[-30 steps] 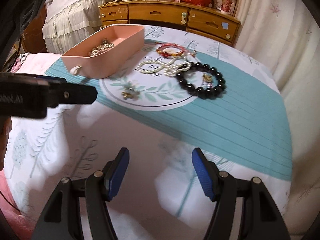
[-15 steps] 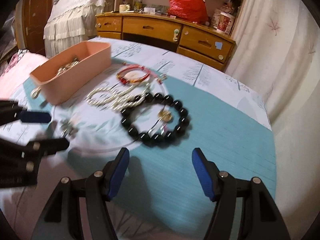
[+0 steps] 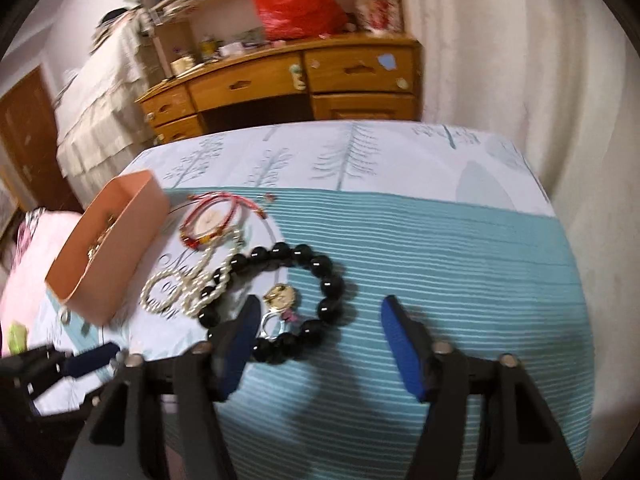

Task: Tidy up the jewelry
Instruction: 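Grasp the flower brooch with the left tool while the right tool grasps the black bead bracelet, then carry brooch and bead bracelet into the pink tray and open both tools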

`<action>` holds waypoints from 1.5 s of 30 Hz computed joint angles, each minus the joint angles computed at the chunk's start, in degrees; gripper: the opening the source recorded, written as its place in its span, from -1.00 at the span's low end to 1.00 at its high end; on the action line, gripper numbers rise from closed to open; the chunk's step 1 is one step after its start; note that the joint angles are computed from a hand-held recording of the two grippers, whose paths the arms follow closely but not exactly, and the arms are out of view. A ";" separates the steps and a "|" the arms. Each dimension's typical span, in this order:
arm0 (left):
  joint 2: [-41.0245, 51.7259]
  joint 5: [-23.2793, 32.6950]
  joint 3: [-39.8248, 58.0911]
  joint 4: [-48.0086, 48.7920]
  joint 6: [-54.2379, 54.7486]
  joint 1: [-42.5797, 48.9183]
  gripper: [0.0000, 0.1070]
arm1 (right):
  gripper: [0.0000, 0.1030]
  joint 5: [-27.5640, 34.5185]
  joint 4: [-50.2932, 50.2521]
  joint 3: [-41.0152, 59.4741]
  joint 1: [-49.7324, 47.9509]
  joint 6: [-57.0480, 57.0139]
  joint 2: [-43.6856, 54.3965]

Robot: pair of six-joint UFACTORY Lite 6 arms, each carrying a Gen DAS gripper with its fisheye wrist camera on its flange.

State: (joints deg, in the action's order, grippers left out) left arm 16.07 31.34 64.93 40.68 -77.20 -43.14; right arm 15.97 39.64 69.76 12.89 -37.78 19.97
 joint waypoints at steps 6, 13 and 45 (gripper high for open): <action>-1.68 -4.30 -1.96 -2.92 3.00 1.46 -0.67 | -0.61 5.57 2.60 4.21 -2.00 -0.94 3.59; -2.46 -4.43 -2.14 -3.57 2.07 1.01 -0.72 | -0.71 9.84 8.58 4.78 -3.32 -3.72 4.05; -30.81 -0.77 -6.84 -46.33 61.07 28.25 -0.72 | -0.71 13.83 26.86 3.70 9.94 -2.53 -12.13</action>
State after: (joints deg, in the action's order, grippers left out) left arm -14.74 30.57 58.08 -5.65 -16.13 -14.89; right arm 29.80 66.50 73.46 22.82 -40.32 7.83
